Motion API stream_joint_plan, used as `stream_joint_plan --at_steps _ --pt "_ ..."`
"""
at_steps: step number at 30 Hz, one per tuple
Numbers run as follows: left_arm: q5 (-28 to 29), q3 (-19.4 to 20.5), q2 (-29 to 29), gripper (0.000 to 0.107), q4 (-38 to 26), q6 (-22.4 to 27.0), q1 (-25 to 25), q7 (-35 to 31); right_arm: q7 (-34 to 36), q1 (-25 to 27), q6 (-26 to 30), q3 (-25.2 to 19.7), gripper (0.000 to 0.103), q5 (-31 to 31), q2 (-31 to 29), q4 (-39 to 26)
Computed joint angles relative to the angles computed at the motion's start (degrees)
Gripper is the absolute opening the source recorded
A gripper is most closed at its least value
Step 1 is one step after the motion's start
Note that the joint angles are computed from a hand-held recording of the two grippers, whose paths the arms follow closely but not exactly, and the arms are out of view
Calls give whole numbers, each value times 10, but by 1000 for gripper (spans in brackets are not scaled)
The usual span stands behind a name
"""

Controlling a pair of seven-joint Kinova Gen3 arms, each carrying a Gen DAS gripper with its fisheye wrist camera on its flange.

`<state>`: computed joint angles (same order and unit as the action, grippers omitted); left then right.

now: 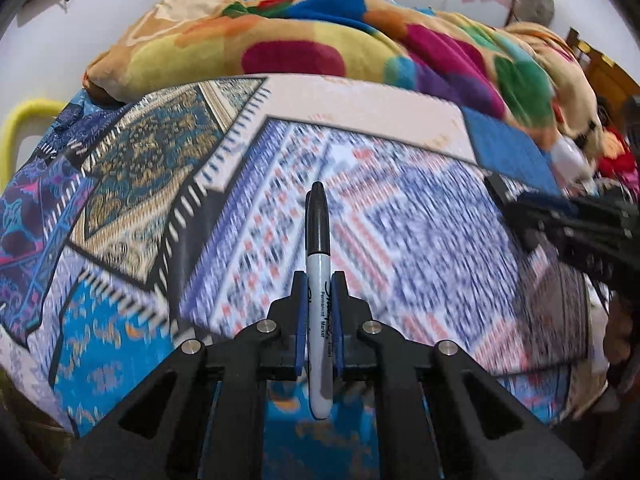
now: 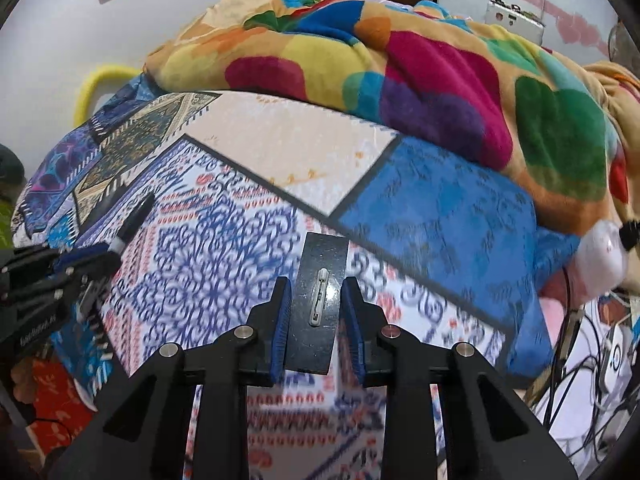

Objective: Collect trash
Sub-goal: 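Grasp the black marker with the left gripper while the right grasps the black phone holder, then carry the marker and phone holder to the white bin and release both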

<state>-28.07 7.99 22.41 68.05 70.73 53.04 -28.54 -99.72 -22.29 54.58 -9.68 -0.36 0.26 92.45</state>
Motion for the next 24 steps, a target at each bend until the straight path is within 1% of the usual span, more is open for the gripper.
stream_joint_plan --at_steps 2,4,5,8,12,16,22,24 --pt "-6 1 9 10 -17 27 13 -1 1 2 3 1 24 -7 -6 5" --pt "-23 -5 26 14 -40 57 26 -5 -3 3 8 1 24 -11 -11 7" --pt "-33 -10 35 13 -51 68 34 -2 -6 3 11 1 24 -12 -13 7" --pt "-34 -15 42 10 -61 71 38 -5 -20 3 19 -1 24 -11 -20 5" --pt "-10 -15 24 10 -44 52 26 11 -39 1 25 -8 24 0 -38 1" --pt "-26 -9 -4 10 -27 50 42 38 -54 -4 38 -19 24 13 -53 -9" --pt "-69 13 -54 10 -12 84 70 79 -81 -19 53 -41 24 27 -70 -32" --pt "-83 24 -67 10 -11 100 77 95 -99 -28 56 -56 24 43 -74 -42"
